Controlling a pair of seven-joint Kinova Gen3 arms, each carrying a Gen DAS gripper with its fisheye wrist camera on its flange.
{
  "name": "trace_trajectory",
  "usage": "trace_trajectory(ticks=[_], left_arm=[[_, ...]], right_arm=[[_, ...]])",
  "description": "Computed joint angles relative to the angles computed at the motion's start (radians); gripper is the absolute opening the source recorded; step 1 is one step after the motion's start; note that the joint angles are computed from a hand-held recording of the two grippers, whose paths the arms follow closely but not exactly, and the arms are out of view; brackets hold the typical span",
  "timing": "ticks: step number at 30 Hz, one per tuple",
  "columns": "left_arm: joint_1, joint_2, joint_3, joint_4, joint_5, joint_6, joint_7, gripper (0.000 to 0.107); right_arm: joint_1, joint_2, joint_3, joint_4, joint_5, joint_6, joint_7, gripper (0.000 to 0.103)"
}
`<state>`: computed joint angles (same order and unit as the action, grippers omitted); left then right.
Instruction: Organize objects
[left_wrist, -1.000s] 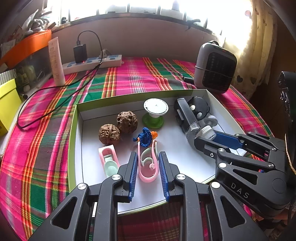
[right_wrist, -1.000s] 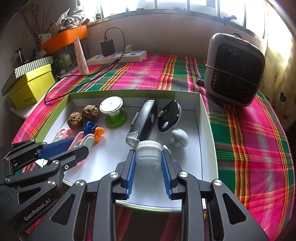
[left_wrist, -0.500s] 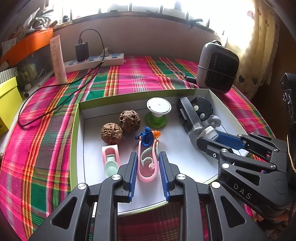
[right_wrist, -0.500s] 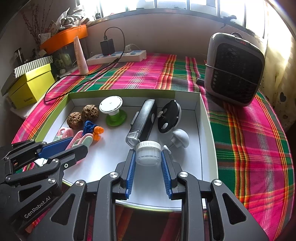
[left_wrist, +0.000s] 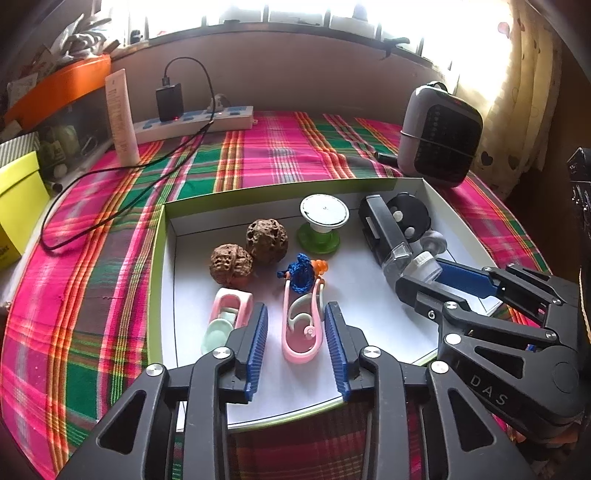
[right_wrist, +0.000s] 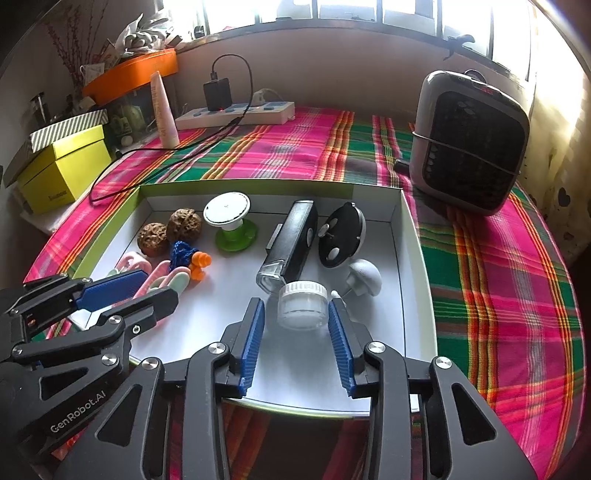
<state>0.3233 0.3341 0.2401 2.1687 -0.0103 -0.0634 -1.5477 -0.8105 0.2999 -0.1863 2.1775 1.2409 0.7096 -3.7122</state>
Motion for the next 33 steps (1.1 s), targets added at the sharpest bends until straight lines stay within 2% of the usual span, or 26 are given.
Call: trace_trajectory(ticks=[6,9,17,22,26,30,33], left_arm=[[0.015,-0.006,-0.016,0.004,0.002,-0.001,-0.002,0.035],[0.037,-0.013,-0.039,0.008,0.008,-0.004,-0.004,0.037],[0.043,-0.029,-0.047,0.024,0.017,-0.008,0.001,0.038],[-0.019,-0.049,0.014,0.054,-0.004,-0.041,0.020,0.038],[-0.033,-0.069,0.027,0.074,-0.016,-0.051,0.038,0.038],[0.005,-0.092,-0.009,0.096,-0.009,-0.059,0.038,0.038],[-0.012,-0.111,0.009,0.118,-0.023,-0.071,0.051,0.038]], right_arm=[[-0.009,-0.003,-0.003,-0.006,-0.023,0.020,0.011,0.045],[-0.012,-0.004,-0.003,-0.009,-0.033,0.030,0.015,0.045],[-0.029,-0.014,-0.014,-0.003,-0.031,0.055,0.003,0.045],[-0.046,-0.024,-0.025,0.004,-0.024,0.081,-0.027,0.045],[-0.059,-0.033,-0.039,0.009,-0.023,0.101,-0.048,0.045],[-0.081,-0.038,-0.054,0.007,-0.037,0.137,-0.058,0.045],[-0.101,-0.045,-0.066,0.012,-0.043,0.164,-0.077,0.045]])
